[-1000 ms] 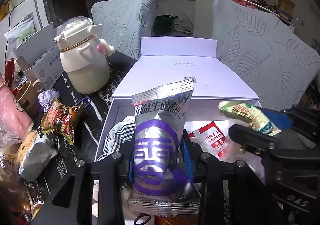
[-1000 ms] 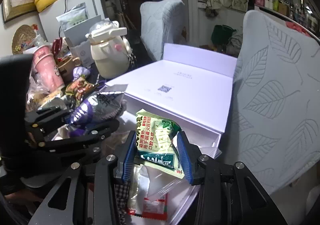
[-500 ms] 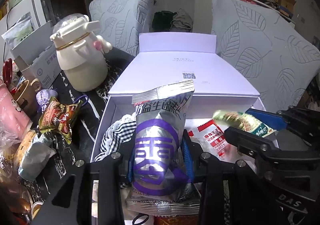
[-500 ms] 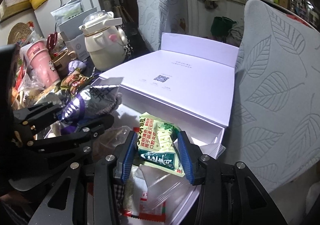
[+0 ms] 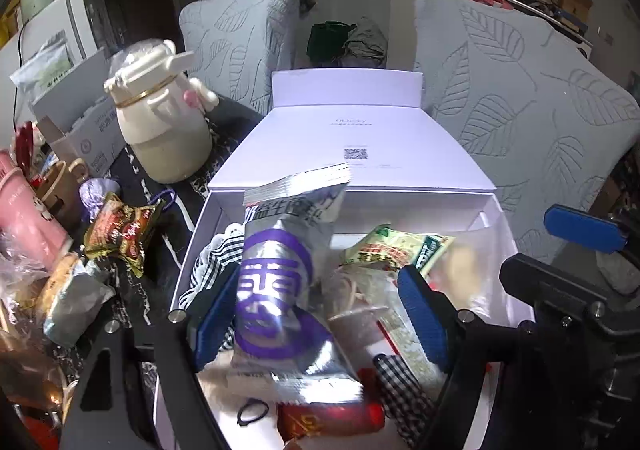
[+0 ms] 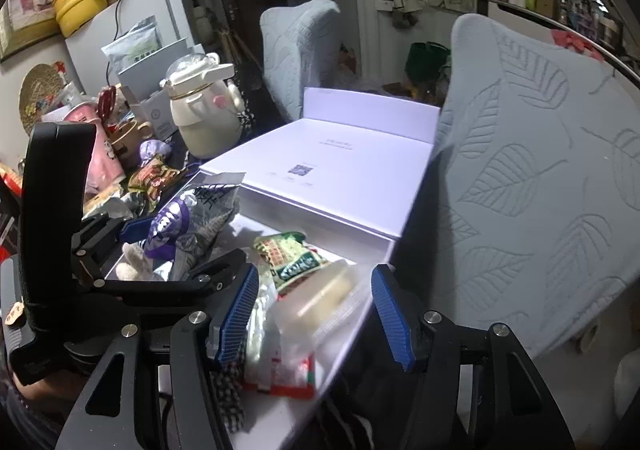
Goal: Organize soft objects
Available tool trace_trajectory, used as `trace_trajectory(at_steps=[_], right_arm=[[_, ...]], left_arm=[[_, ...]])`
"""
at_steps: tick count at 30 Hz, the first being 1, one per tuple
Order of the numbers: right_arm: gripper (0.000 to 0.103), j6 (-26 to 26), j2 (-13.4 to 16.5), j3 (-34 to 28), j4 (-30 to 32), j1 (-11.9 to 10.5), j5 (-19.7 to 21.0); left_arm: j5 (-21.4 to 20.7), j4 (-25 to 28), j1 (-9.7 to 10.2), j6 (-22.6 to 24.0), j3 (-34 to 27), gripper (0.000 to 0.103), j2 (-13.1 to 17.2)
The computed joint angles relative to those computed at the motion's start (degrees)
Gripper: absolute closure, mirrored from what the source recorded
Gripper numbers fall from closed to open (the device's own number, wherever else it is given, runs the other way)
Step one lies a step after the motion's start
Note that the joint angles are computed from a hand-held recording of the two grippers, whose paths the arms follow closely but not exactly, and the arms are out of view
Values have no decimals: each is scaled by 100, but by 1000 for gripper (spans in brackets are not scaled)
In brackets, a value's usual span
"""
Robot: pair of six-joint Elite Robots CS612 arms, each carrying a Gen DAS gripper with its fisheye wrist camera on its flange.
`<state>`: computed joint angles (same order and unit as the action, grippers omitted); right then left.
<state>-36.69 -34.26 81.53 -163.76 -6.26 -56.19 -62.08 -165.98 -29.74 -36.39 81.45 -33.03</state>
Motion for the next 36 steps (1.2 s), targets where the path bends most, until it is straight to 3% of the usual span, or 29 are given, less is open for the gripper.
trace_trajectory(at_steps=[13, 15, 30, 36], right_arm=[[41, 16, -382, 473, -538, -158, 247], [35, 52, -456, 558, -665, -183, 324], [35, 303, -1011, 1420, -2106, -426, 828], [35, 327, -1220, 1867, -2670, -579, 1096]], left_arm=[[753, -282, -239, -74, 498, 24, -517], [891, -336, -277, -125, 603, 24, -614], [1555, -1522, -665, 32, 1572, 24, -1283], [1621, -1952, -814, 60, 1951, 24, -1500]])
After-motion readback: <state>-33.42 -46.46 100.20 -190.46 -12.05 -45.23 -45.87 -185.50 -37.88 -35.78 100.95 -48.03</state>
